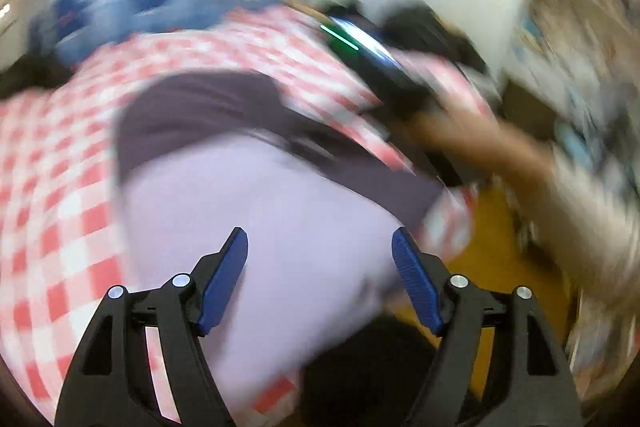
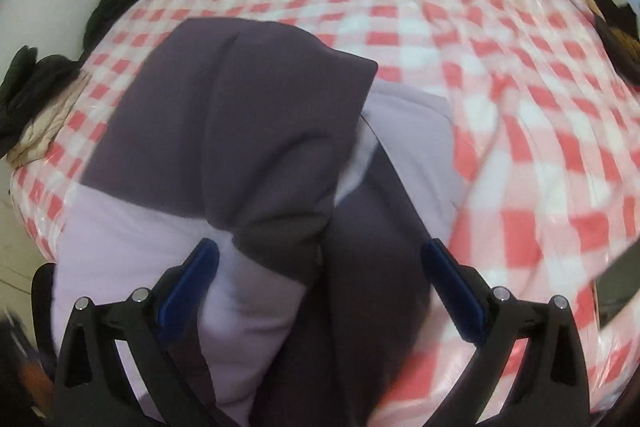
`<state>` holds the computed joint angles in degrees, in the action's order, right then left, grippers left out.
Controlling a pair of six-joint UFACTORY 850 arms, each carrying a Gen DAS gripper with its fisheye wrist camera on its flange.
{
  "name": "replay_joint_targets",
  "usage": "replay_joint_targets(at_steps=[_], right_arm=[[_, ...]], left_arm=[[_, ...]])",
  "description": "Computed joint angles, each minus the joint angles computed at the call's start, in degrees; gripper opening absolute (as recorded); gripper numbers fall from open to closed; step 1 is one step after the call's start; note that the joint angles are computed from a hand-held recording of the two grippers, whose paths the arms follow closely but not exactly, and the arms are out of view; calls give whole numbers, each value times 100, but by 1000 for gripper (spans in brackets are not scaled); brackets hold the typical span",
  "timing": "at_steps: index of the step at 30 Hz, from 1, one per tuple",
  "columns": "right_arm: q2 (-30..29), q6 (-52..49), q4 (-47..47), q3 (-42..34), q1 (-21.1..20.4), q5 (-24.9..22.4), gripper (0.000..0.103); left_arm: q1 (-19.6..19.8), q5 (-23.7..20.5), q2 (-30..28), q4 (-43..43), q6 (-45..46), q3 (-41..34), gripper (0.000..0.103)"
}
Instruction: Fold large clothes
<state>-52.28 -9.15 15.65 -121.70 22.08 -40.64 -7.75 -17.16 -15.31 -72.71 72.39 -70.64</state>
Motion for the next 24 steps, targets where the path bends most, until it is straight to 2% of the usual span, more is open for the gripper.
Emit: replay_joint_targets(at_steps=[4,5,6,8,9,10,12,16,18,22,24], right_arm=[[-83,-4,129,-16,-74,-43,97],[-49,129,-65,51,-24,32,97],[13,271,-256,134,22,108,97],[-17,445,-457,91,62,166,97],[-4,453,-414,146,58,232,97],[28,425,-311,235,40,296,97],[120,260,131,493,-18,488,97],[447,-326,1481,1324,-122,1136,97],[527,-942,2494,1626,-211,1320,97],[717,-2524,4715,2202,-208,1834,98],[715,-2669,4953,2160,-56,2033,98]], left_arm=[[640,-165,-805,582,-2122,-891,75],[866,-495,-997,457,-2531,-976,75],[1065,-1018,-1279,345,-2839,-1187,75],[1256,-1604,-1615,384,-3271,-1378,76],[1332,-1979,-1784,274,-3202,-1511,83],[1363,-2250,-1934,210,-3123,-1605,91],[1314,-2408,-2035,234,-3098,-1637,95],[1037,-1988,-1945,968,-3217,-1641,95],[826,-1527,-1722,1163,-2769,-1473,95],[664,-958,-1139,455,-1418,-840,94],[671,-771,-960,209,-1029,-665,93]])
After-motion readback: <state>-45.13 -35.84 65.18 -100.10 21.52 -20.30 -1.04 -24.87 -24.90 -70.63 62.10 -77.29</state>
